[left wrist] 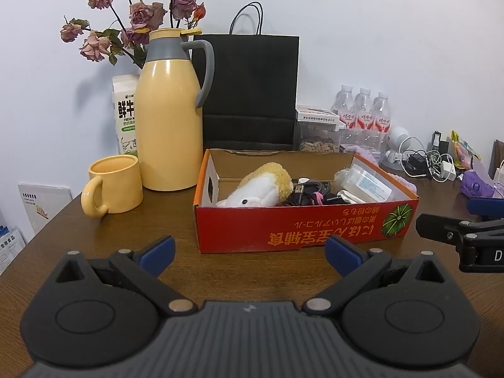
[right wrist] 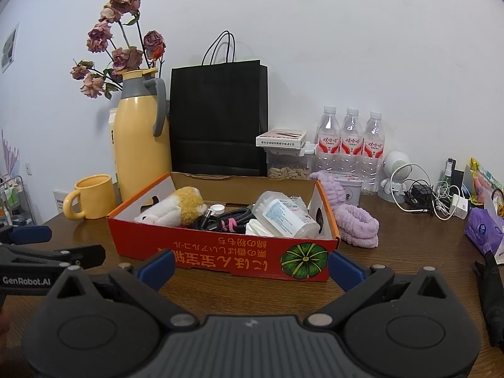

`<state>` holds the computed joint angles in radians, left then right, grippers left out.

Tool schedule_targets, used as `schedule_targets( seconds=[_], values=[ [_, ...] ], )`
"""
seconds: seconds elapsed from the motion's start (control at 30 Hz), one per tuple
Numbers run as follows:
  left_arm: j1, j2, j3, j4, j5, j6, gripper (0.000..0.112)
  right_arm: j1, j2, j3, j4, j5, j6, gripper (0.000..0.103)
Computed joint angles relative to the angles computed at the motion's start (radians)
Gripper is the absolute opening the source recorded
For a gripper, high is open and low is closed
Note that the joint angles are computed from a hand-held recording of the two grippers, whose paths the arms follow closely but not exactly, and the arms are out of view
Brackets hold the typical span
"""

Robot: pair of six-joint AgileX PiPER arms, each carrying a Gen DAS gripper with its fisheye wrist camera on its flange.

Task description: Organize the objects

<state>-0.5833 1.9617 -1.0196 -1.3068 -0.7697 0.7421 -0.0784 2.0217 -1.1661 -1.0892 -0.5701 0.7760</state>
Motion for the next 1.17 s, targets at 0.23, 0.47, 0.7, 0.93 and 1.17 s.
schedule_targets(
  seconds=[0.23,0.47,0.7,0.93,1.17],
  values=[
    [0.003,0.002,-0.003,-0.002,0.005,0.004,0.103,0.000,0.000,0.000,0.000,0.000,0.000,0.103],
    [0.003,0.003,-0.006,-0.007,0.006,0.008,0.103,-0.002,-0.001,0.001,-0.002,-0.002,0.000,0.103],
    [0.004,0.007,-0.006,-0.009,0.010,0.009,0.103,-0.001,0.000,0.000,-0.003,-0.001,0.001,0.103],
    [0.014,0.010,-0.010,-0.004,0.029,-0.001,0.103,-0.001,-0.001,0.000,-0.002,-0.001,0.000,0.103],
    [0.012,0.011,-0.002,0.043,0.036,-0.030,0.103,-0.006,0.002,-0.003,-0.011,-0.002,0.005,0.103]
  ],
)
